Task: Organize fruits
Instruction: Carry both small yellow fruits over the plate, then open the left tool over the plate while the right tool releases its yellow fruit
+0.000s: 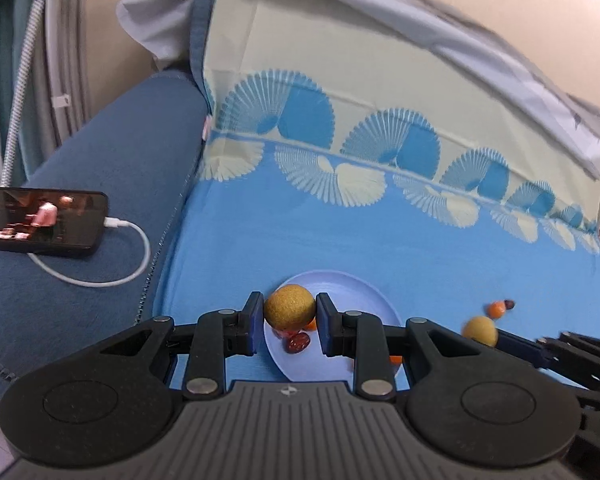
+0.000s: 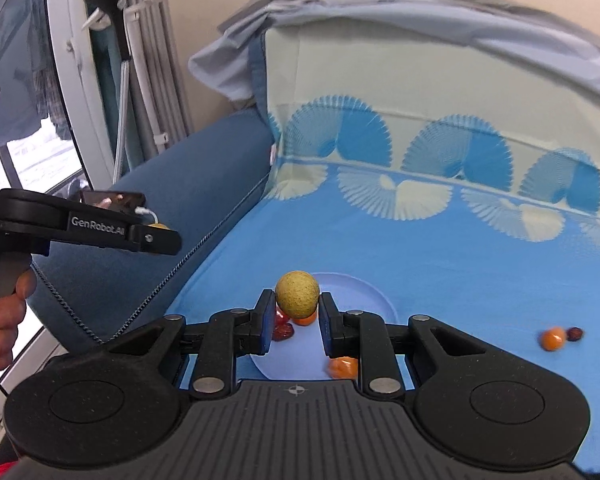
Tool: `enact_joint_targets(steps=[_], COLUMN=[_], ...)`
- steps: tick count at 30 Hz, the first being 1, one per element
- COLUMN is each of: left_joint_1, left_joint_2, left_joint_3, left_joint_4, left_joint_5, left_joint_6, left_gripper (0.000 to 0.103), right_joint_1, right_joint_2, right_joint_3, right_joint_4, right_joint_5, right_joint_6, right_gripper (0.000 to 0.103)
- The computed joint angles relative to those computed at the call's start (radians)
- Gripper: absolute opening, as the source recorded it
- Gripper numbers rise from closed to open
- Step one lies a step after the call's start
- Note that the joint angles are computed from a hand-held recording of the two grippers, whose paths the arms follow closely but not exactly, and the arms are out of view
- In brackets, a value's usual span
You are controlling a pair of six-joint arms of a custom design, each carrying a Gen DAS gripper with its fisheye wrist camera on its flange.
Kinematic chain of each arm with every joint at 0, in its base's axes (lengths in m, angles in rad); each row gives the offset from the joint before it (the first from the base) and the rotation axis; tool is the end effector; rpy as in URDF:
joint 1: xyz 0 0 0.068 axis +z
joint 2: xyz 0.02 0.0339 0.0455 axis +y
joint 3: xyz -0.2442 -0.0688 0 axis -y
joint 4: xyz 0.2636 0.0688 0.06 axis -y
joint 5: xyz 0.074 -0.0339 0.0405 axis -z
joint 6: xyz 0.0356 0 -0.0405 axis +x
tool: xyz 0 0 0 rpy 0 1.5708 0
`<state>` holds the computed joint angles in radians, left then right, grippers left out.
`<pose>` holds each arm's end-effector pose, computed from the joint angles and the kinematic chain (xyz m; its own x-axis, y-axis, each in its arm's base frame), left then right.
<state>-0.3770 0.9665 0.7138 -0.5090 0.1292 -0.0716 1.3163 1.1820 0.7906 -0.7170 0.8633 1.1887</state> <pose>0.2127 -0.0891 0.2312 -0.6724 0.1899 -0.7154 0.4047 0.9036 -0.1405 0.0859 0.2229 0.2074 -0.5885 0.1333 -0.7975 0.0064 0.9870 0.1603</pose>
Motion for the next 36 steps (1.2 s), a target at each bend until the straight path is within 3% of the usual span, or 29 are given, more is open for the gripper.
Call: enact_joint_targets(steps=[4, 15, 21, 23, 24, 25, 28, 31, 36], left_joint_1=[0.006, -0.091, -0.123, -0.124, -0.122, -0.121, -0.108, -0.087, -0.074], left_joint_2=[0.189, 0.615, 0.795, 0.830, 0.834, 0.825, 0.728, 0.631, 0.454], left_joint_3=[0.048, 0.162, 0.257, 0.288, 0.296, 0.294, 0.217, 0.165, 0.063], left_joint_4=[0.068, 0.244, 0.271, 0.261, 0.255, 0.259, 0.319, 0.278, 0.149], left_joint_5=[0.020, -0.017, -0.066, -0.071, -0.072, -0.081, -0.092, -0.091, -0.093], left_joint_6=[0.021, 0.015, 0.030, 0.041, 0.042, 0.032, 0.016, 0.030, 0.013], left_gripper=[0.030, 0.030, 0.031, 0.051, 0.079, 0.100, 0.103, 0.103, 0.103], right_joint_1=[-0.145, -0.367, -0.466, -0.484, -0.492, -0.508, -0.517, -0.460, -0.286], right_joint_2=[0.048, 0.162, 0.289, 0.309, 0.321, 0.327, 0.262, 0.144, 0.012], right_joint_3=[-0.052, -0.214, -0.221, -0.208, -0.196, -0.187, -0.203, -0.233, -0.235], right_joint_4=[0.183, 0.423, 0.606, 0.647, 0.645, 0.643, 0.592, 0.480, 0.259], right_joint_5=[-0.116, -0.315, -0.393, -0.392, -0.393, -0.405, -0.399, -0.361, -0.291], right_joint_6=[-0.139, -0.238, -0.363, -0.435, -0.448, -0.454, -0.399, -0.325, -0.143], right_gripper=[0.024, 0.024, 0.025, 0.025, 0.026, 0.033, 0.061, 0.075, 0.086])
